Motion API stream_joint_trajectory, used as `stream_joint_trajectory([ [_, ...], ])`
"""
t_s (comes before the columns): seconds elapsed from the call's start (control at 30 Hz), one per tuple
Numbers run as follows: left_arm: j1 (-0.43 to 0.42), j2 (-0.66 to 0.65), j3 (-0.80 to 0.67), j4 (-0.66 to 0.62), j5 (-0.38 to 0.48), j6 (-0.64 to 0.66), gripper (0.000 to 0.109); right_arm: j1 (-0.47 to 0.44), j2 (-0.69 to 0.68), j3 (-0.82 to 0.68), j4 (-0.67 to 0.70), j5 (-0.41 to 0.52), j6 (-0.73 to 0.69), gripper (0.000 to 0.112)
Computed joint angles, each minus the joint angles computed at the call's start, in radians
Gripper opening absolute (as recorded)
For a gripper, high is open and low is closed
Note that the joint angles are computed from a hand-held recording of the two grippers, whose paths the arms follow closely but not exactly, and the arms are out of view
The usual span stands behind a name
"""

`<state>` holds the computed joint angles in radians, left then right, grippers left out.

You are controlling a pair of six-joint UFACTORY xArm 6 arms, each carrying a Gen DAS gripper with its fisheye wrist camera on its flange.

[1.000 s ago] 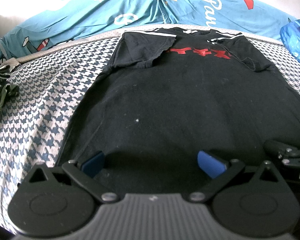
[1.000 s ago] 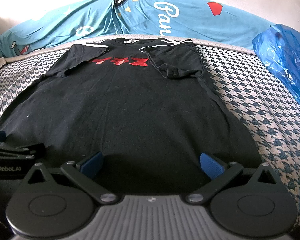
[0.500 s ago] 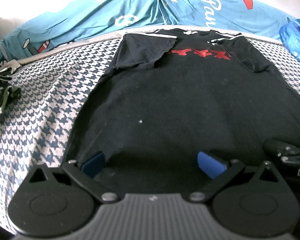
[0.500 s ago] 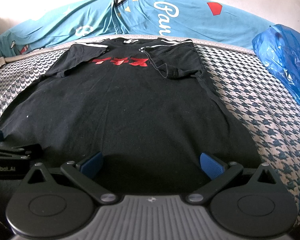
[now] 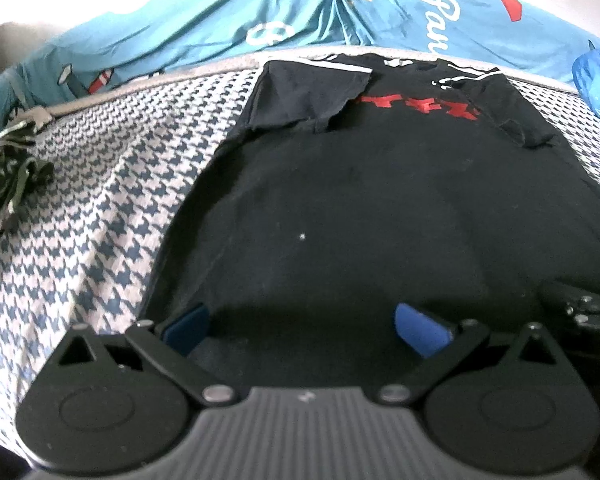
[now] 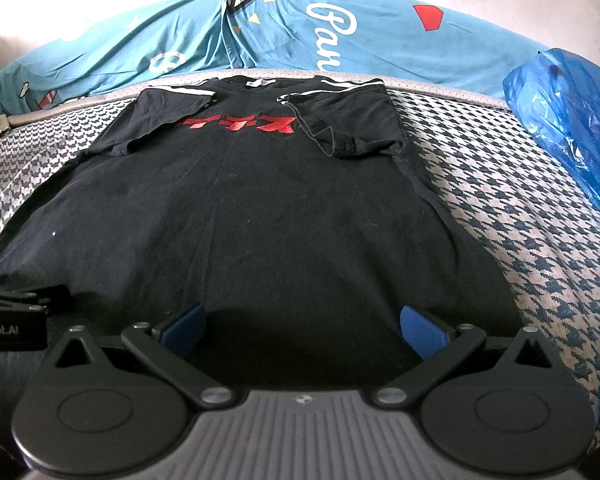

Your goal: Fold clothes

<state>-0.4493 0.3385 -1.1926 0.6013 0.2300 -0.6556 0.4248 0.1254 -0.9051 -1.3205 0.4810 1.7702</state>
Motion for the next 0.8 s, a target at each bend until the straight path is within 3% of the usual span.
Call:
stream_joint_trajectory([
  [0.8,0.002,0.000,0.004,0.035,-0.004,-0.027,0.103,0.002,0.000,0.001,-0.005,0.003,0.006,0.103],
])
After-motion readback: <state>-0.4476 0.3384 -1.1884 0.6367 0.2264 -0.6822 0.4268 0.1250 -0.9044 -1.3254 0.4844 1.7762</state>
